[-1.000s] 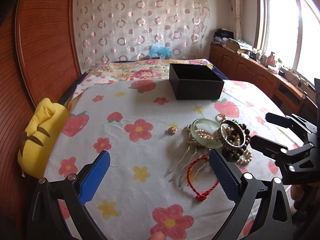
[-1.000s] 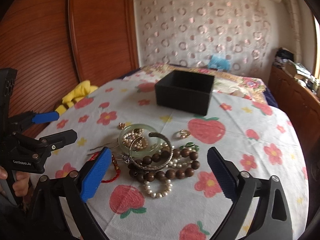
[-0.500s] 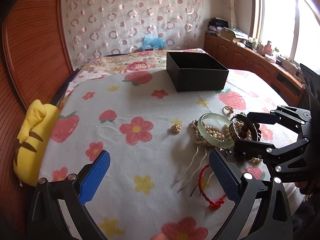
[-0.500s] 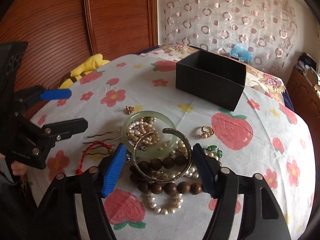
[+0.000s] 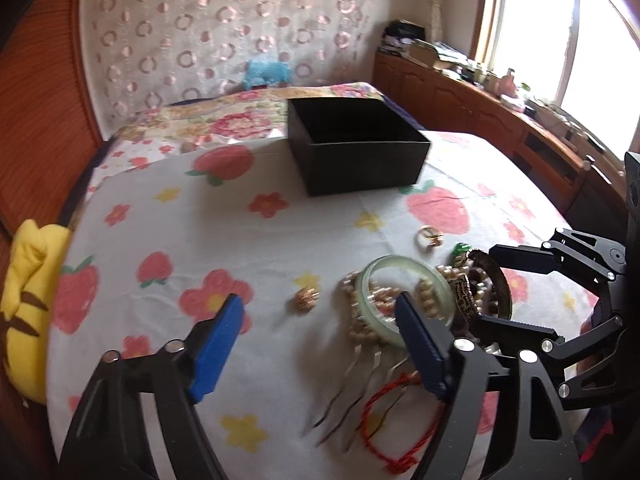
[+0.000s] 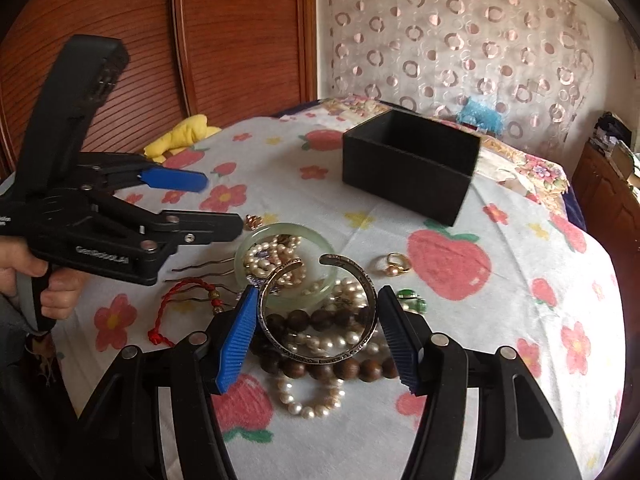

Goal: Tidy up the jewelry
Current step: 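Grasp the jade bangle with the left tool while the right tool grasps the metal cuff bangle, then carry both bangles over the black box and open both tools to drop them in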

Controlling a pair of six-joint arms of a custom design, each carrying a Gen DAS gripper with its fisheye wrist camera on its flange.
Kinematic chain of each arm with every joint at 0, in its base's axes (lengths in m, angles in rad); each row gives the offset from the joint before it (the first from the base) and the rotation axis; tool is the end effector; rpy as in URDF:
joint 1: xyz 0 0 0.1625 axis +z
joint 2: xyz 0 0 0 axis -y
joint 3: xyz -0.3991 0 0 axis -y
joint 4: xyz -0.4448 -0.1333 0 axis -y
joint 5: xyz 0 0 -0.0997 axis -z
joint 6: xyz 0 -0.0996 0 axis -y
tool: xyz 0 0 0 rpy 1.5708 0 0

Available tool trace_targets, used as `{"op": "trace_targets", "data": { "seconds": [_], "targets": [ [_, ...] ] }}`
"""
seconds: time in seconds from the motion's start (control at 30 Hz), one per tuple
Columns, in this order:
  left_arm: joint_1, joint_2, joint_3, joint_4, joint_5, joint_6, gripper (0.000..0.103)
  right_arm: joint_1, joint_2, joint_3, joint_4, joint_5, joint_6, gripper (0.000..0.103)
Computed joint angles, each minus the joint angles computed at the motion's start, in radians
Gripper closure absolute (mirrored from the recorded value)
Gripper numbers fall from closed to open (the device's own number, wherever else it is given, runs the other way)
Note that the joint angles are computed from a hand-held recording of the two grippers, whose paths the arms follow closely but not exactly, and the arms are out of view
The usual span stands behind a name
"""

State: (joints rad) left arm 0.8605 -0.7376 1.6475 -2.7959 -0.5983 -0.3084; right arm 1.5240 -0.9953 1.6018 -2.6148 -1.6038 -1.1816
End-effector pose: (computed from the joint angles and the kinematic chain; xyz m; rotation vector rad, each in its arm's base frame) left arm -0.2803 -0.6566 0.0573 0.2672 2.2702 -0.9031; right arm 0.0964 -0.7205 0.1959 1.5083 -2.3860 0.4860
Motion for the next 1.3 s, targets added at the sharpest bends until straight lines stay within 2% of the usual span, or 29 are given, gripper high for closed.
{"op": "trace_targets", "data": {
  "seconds": [0.07, 0.13, 0.23, 0.4, 0.47, 0.5, 0.53, 0.73, 0.97, 1.3],
  "targets": [
    [0.009, 0.012, -0.03, 0.03, -0.029, 0.001, 0.045, -0.005, -0.007, 0.001, -0.005, 0.01, 0.007, 0.04],
    [0.025, 0.022, -0.067, 0.091, -0.079, -0.005, 0.07, -0.01, -0.011, 0.001, -0.004, 0.016, 0.009, 0.04],
    [0.042, 0.037, -0.111, 0.142, -0.121, -0.003, 0.072, -0.016, -0.018, 0.007, -0.006, 0.023, 0.009, 0.04],
    [0.062, 0.063, -0.17, 0.211, -0.15, -0.001, 0.073, -0.023, -0.02, 0.003, -0.004, 0.032, 0.018, 0.04],
    [0.066, 0.07, -0.184, 0.228, -0.152, -0.007, 0.078, -0.025, -0.02, 0.002, -0.002, 0.034, 0.019, 0.04],
    [0.068, 0.07, -0.19, 0.239, -0.162, -0.007, 0.087, -0.029, -0.024, 0.003, 0.001, 0.036, 0.017, 0.04],
    [0.072, 0.07, -0.195, 0.25, -0.175, -0.006, 0.091, -0.03, -0.026, 0.003, 0.005, 0.037, 0.015, 0.04],
    [0.056, 0.058, -0.166, 0.181, -0.143, 0.027, 0.095, -0.036, -0.033, 0.012, 0.0, 0.042, 0.008, 0.04],
    [0.02, 0.054, -0.139, 0.062, -0.06, 0.073, 0.095, -0.027, -0.02, -0.016, -0.011, 0.048, 0.017, 0.04],
    [0.003, 0.057, -0.157, -0.062, -0.003, 0.172, 0.095, 0.032, 0.098, -0.186, -0.026, 0.043, 0.011, 0.04]
  ]
}}
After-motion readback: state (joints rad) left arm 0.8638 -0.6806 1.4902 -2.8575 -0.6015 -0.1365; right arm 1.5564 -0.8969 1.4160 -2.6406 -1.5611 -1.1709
